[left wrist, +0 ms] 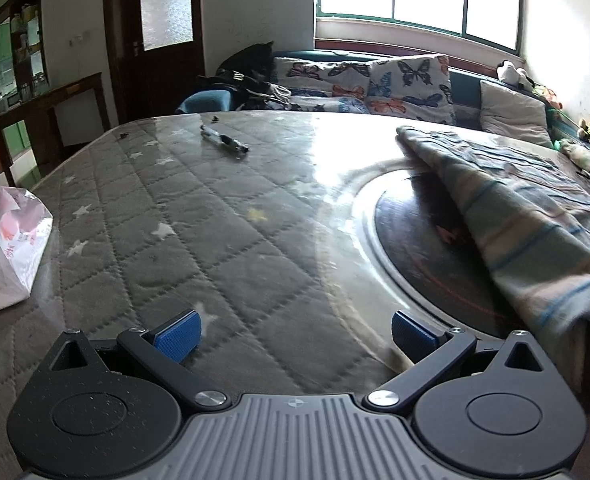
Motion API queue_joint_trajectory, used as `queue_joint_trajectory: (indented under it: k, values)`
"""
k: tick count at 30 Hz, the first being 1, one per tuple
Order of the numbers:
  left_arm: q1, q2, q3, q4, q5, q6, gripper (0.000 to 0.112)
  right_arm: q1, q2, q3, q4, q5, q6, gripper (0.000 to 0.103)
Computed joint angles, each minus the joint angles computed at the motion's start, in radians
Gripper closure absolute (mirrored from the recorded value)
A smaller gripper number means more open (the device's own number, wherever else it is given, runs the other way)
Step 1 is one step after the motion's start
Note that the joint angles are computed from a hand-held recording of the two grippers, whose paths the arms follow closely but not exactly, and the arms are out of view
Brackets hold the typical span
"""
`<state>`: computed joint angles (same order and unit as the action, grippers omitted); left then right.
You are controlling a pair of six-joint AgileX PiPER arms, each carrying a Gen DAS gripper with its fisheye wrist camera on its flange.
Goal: Fold clothes
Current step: 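Approach the crumpled striped cloth with both grippers open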
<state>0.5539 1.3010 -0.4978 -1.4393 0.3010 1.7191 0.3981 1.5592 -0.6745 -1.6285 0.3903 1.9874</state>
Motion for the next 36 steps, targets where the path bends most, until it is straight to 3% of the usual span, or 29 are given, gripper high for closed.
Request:
queue_joint_trajectory:
  k: [4,11,18,36]
  values:
    - [-0.006,-0.056,0.025,0.122,0.078,-0.110,0.009,0.001,-0.005,0.008,-0.014,0.000,0.016,0.000]
    - [-0.129,-0.202,0.090,0.367,0.062,-0.405,0.009,-0.001,-0.007,0.008,-0.006,-0.003,0.008,0.000]
    - [-0.230,-0.264,0.091,0.548,0.062,-0.629,0.009,-0.003,-0.007,0.003,0.014,-0.008,-0.015,0.000]
    - [-0.408,-0.346,0.092,0.834,0.061,-0.977,0.009,0.024,-0.098,0.078,0.020,-0.048,-0.023,0.001]
